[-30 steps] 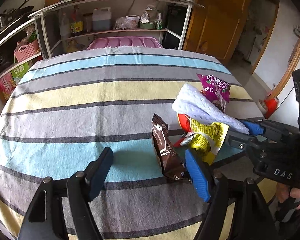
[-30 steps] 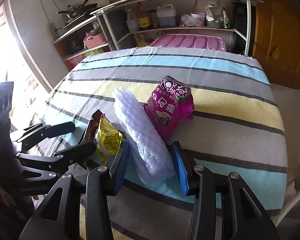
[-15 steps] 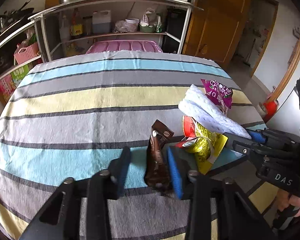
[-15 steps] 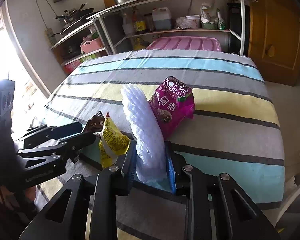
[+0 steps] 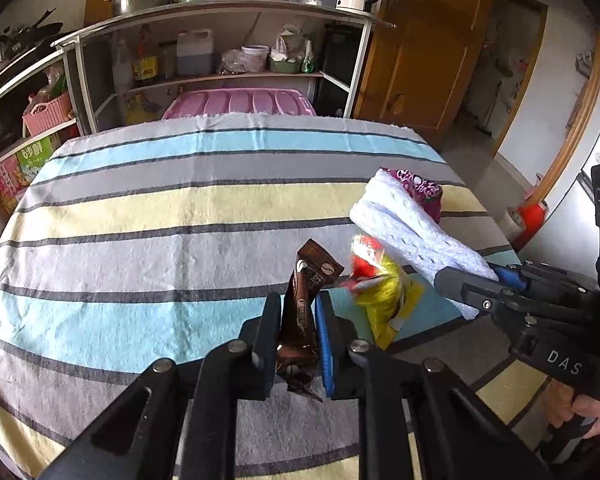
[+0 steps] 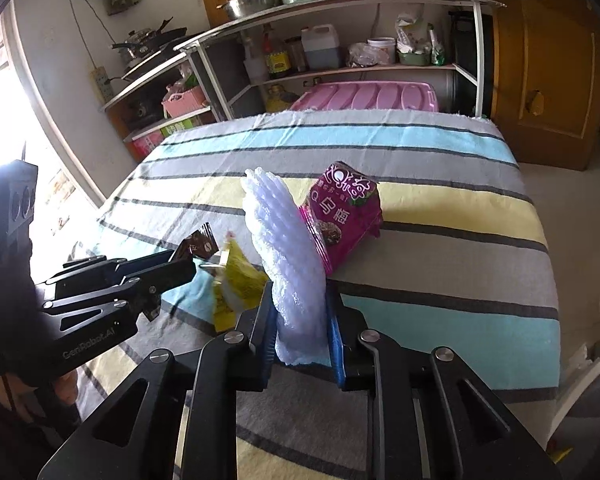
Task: Collect trash
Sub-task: 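Grasp the brown wrapper with the left gripper while the right grasps the white foam net, then carry the brown wrapper and white foam net over the bin with both grippers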
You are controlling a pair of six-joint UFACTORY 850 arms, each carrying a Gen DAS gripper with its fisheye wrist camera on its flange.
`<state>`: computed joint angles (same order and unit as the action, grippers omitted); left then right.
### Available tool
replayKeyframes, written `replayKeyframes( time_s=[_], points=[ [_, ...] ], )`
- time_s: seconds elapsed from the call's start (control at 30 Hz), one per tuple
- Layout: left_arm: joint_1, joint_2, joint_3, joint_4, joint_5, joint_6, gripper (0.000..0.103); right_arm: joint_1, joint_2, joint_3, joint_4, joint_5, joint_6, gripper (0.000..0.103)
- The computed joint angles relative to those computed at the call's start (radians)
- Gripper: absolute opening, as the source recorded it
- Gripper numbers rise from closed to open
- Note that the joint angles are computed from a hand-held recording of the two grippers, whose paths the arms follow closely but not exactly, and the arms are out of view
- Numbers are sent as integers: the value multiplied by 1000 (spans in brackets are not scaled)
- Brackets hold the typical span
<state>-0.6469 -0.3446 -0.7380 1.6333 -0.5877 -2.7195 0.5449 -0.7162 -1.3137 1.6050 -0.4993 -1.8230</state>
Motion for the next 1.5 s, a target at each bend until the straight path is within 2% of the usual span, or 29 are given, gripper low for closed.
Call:
replayKeyframes(
  time_s=[0.4,0.87,1.13,1.5],
  points=[
    [-87,49,-21,-60,-96,84,18,-47,110,125,169,-47,-117,23],
    [-163,8,-136,-29,-121,184,18,-164,268,307,361,-85,-266,23],
    [-180,-63,-244,26,-72,229,18,-241,326,388,469,-78,-327,23],
    [-191,-235,-488,55,64,361,18,-374,364,473,617,12,-434,23]
  ],
)
